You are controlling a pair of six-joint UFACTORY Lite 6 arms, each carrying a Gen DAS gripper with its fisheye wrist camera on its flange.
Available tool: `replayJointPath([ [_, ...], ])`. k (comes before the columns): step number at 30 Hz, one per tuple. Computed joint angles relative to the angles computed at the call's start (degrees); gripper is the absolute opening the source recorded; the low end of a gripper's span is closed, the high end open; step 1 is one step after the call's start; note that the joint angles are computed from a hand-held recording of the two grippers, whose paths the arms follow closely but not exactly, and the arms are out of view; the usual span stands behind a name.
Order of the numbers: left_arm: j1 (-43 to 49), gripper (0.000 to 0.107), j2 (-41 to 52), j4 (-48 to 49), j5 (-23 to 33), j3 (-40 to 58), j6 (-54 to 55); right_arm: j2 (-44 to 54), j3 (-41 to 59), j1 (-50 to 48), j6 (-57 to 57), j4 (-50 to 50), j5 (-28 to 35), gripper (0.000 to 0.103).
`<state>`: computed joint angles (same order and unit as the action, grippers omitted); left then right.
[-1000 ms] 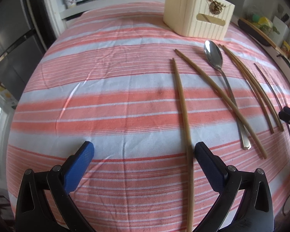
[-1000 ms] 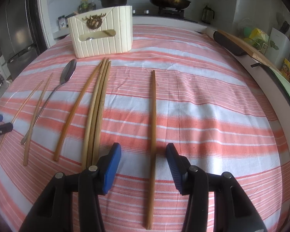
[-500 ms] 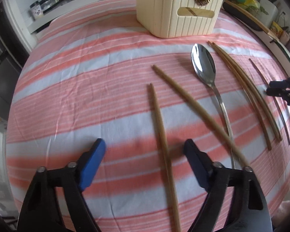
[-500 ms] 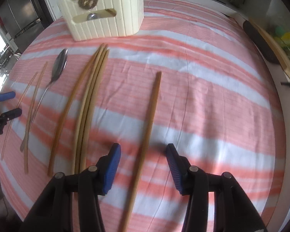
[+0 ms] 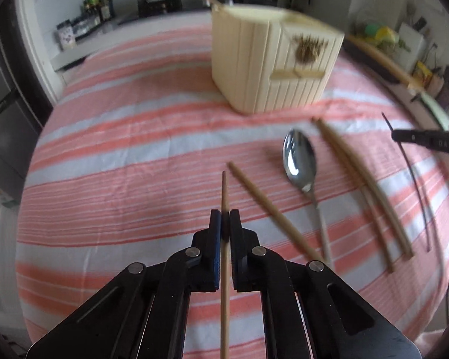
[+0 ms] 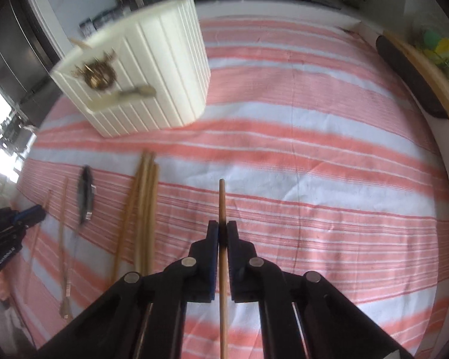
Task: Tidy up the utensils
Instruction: 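Carry the chopstick over the cream holder and release it inside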
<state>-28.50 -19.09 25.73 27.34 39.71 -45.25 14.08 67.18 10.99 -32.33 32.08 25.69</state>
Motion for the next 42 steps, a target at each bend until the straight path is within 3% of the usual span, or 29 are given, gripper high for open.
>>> replayJointPath([
  [3,-2.72,0.004,-9.84,0.96,4.71,-0.53,-1.82,-10.10,-5.48,-1.71,-5.03,5.68,2.19,0.005],
  [9,-12.83,0.004,-24.31,6.91,15.99,2.85,-9.57,-34.03,-15.48,-3.44,-6.75,6.96,8.74,0.005],
  [14,-22.44,0.004,-29.12,13.85,23.78,5.51,-18.14,-44.34,-17.27,-2.55,-3.96,5.11,10.35,0.005],
  [19,-25.84,0.004,-28.35,18.27,26.34,8.59,-22.31,-48.22,-16.64,0.15,-0.18,3.44,7.17,0.005],
  [25,-17.21,0.004,-24.65,12.05,21.97,17.27,-11.87,-45.19,-9.14,0.83,2.49,1.80,6.29,0.005],
  [29,-5.07,0.004,-17.11,0.43,15.74,27.65,3.08,-38.16,1.08,1.34,4.24,-0.98,6.55,0.005],
  [33,1.29,0.004,-7.88,-3.64,11.28,39.51,9.22,-29.76,12.87,3.51,7.70,-4.64,5.63,0.005],
  [42,9.77,0.004,14.93,-0.27,0.12,55.85,1.64,-9.73,34.85,8.08,12.66,-6.95,-0.78,0.005],
])
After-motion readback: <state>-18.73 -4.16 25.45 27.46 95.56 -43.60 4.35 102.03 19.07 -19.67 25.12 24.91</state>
